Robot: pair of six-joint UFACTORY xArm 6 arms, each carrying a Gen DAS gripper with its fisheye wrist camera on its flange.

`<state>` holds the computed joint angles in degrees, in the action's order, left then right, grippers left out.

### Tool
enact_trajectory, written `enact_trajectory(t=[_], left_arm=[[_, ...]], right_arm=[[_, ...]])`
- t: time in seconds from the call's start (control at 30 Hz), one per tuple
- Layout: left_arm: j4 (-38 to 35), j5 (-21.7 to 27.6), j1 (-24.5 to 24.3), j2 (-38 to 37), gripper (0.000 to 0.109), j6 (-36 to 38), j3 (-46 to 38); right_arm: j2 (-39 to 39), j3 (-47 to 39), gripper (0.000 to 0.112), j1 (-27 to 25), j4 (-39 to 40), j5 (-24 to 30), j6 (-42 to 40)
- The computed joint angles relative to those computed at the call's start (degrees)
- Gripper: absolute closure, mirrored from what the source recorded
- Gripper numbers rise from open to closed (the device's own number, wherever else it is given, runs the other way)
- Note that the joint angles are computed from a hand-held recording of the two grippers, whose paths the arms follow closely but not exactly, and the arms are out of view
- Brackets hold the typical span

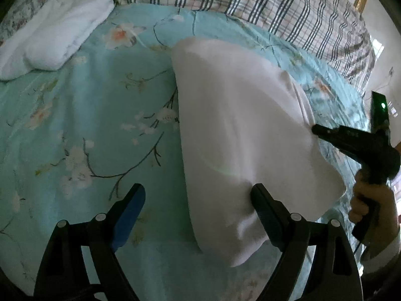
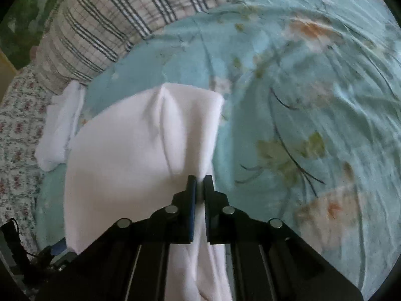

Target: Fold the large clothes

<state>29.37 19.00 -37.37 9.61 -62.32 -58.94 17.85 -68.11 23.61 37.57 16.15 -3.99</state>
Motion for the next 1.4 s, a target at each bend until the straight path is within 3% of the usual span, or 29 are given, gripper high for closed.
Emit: enact_trajectory(t=[0.07, 0.1, 0.13, 0.2, 0.27, 0.33, 0.4, 0.53, 0.73, 0.83, 0.9, 1.1, 1.23, 1.3, 1.4], left_arm=[[0.18, -0.28, 0.04, 0.48, 0.02, -0.22, -0.3], [0.71, -0.12, 0.0, 0.71, 0.019, -0.56, -0.51], [1.26, 0.14, -0.07, 1.06, 0.018, -0.94, -0.82], [2.15, 0.26, -0.14, 1.68, 0.016, -1.71, -1.23], [3.57, 0.47, -0.14, 2.09, 0.012, -2.72, -1.42], [3.88, 0.46, -0.25, 2.1, 0.012, -3.05, -1.24], [3.82, 1.7, -0.59, 1.27, 0.012, -3.02, -1.08], [7.48, 6.33, -2.41, -1.85, 0.013, -5.55, -0.3], [13.09, 11.71, -5.85, -7.6, 0.013, -10.53, 2.77], [15.95, 14.83, -7.97, -10.1, 0.013, -12.91, 3.9], [17.53, 17.0, -9.42, -11.6, 0.013, -14.34, 4.7], [17.07, 22.64, -12.76, -13.78, 0.013, -13.8, 6.55], [17.51, 23.6, -14.17, -15.14, 0.013, -14.28, 8.87], [17.01, 24.27, -14.53, -15.19, 0.013, -13.95, 9.21], [16.09, 24.8, -14.54, -15.83, 0.013, -13.02, 9.38]], right_arm=[[-3.14, 3.35, 0.102, 1.16, -1.72, -4.01, 0.9], [-4.31, 4.4, 0.102, 2.09, 1.03, -5.06, -2.25], [-5.24, 4.81, 0.102, 3.33, 5.37, -4.68, -7.8], [-4.6, 3.82, 0.102, 4.29, 6.88, 0.79, -13.15], [-2.62, 3.75, 0.104, 4.63, 1.71, 2.73, -11.69], [-2.57, 4.97, 0.11, 5.01, 4.18, -0.36, -13.95], [-3.3, 4.93, 0.111, 4.3, 5.88, 0.99, -13.14], [-8.39, 9.49, 0.106, 4.91, 3.46, 0.17, -10.08], [-17.78, 17.5, 0.105, 7.24, 9.93, 0.0, -16.15], [-21.06, 20.1, 0.094, 8.81, 9.97, -0.14, -16.18], [-22.92, 21.92, 0.074, 10.11, 9.58, -1.32, -15.61], [-27.92, 26.61, 0.069, 11.82, 7.12, -2.06, -14.24], [-30.43, 29.61, 0.062, 12.17, 4.2, -1.35, -12.14], [-31.16, 30.71, 0.053, 12.34, 3.46, -1.24, -11.68], [-31.43, 31.15, 0.053, 12.52, 2.9, -0.7, -10.84]])
